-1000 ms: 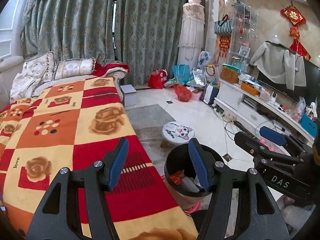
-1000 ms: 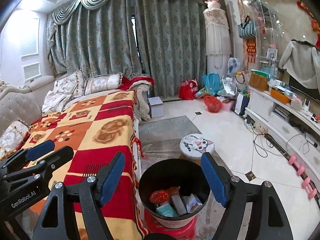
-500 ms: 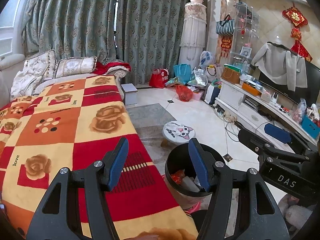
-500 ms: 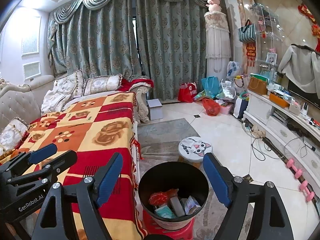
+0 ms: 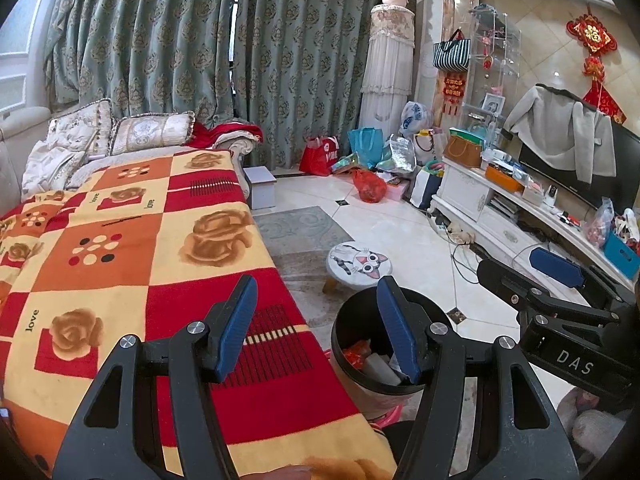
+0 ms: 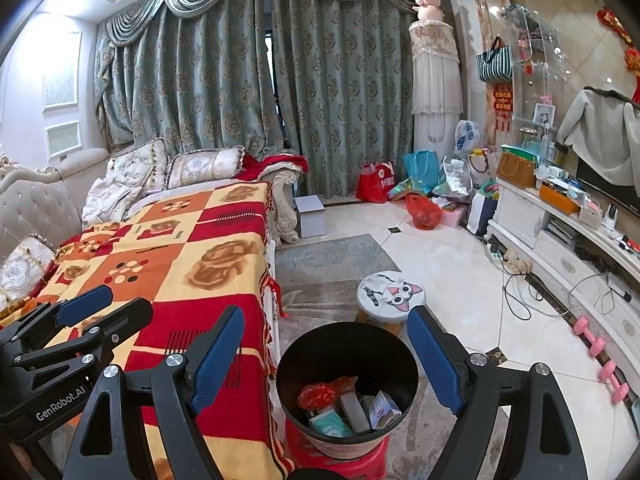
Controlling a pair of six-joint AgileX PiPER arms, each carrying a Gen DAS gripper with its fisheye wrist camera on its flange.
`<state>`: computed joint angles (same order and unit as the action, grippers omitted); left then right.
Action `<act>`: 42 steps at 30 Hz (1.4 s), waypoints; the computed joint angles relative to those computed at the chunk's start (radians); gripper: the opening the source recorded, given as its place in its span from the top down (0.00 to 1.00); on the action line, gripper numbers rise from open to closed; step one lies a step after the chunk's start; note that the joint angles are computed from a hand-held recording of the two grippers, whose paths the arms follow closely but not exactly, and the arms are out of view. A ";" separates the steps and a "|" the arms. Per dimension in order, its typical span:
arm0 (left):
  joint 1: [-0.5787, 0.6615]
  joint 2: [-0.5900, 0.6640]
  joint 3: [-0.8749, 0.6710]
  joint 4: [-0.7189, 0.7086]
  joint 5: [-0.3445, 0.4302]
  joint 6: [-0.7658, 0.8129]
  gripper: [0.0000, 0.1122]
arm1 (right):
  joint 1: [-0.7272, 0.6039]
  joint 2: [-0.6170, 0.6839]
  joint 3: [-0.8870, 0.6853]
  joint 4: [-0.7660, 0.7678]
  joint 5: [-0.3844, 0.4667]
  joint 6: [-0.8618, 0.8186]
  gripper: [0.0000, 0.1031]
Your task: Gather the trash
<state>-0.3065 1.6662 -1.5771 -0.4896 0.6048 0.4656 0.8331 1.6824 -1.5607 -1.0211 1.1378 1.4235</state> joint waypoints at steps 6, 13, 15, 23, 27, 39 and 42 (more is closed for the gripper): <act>0.001 0.001 -0.001 -0.003 0.001 0.003 0.46 | -0.002 0.002 -0.003 0.004 -0.001 -0.004 0.21; 0.001 0.002 -0.005 0.001 0.005 0.000 0.46 | -0.004 -0.001 0.001 0.005 -0.004 -0.004 0.20; -0.006 0.009 -0.006 0.009 0.001 -0.009 0.46 | -0.005 -0.001 0.000 0.007 -0.004 -0.006 0.20; -0.008 0.010 -0.006 0.013 0.000 -0.014 0.46 | -0.019 -0.015 0.038 0.016 -0.026 0.003 0.20; -0.007 0.011 -0.009 0.014 0.003 -0.016 0.46 | -0.021 -0.015 0.038 0.021 -0.027 -0.004 0.20; -0.003 0.015 -0.018 0.011 0.010 -0.014 0.46 | -0.026 -0.012 0.034 0.030 -0.029 -0.014 0.20; -0.003 0.016 -0.020 0.013 0.013 -0.018 0.46 | -0.028 -0.011 0.038 0.031 -0.034 -0.013 0.20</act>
<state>-0.3093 1.6819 -1.5975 -0.4764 0.6180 0.4477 0.8055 1.6710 -1.5222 -0.9900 1.1042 1.4105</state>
